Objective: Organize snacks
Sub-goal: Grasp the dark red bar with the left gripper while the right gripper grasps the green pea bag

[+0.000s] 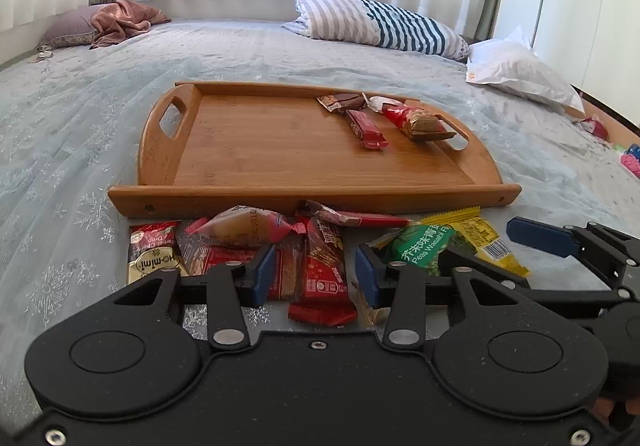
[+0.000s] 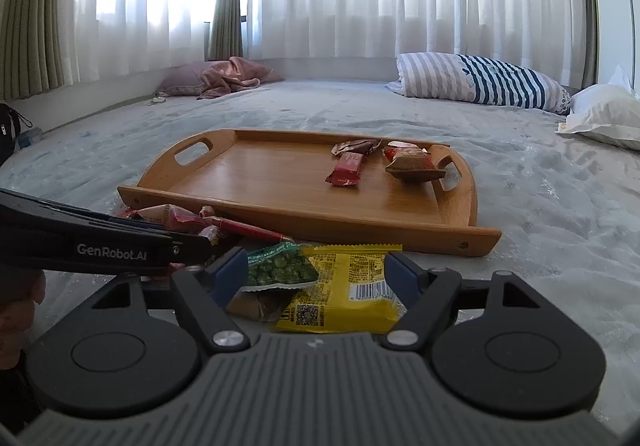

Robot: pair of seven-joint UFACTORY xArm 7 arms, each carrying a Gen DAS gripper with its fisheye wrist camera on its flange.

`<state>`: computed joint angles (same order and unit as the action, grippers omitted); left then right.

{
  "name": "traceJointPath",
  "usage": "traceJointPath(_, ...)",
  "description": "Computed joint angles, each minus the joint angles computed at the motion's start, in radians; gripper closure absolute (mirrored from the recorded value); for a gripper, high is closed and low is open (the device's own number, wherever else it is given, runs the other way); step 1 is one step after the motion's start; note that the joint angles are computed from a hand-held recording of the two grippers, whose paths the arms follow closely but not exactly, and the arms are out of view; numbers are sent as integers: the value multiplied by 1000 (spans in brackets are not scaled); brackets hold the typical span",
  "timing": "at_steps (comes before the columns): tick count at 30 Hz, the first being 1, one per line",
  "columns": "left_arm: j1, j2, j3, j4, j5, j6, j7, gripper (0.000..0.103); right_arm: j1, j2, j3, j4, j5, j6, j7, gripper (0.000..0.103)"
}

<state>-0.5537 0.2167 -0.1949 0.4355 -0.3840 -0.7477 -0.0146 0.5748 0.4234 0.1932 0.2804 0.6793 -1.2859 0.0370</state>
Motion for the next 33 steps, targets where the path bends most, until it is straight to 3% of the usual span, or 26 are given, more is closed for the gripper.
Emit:
traceJointPath(10, 50, 27, 10, 32, 115, 29, -63, 72, 19, 13, 1, 40, -8, 40, -85, 29)
traceJointPath(13, 66, 30, 10, 36, 148, 36, -92, 72, 15, 12, 2, 50, -18, 65, -75, 39)
traceJointPath(16, 84, 27, 8, 35, 185, 45, -127, 81, 19, 14, 1, 57, -15, 71, -72, 48)
traceJointPath(21, 70, 22, 14, 29, 168, 41, -119, 81, 17, 7, 0, 53, -21, 77, -56, 53)
traceJointPath(33, 56, -22, 3, -13, 139, 44, -124, 82, 63, -20, 21, 46, 85, 85, -93, 65)
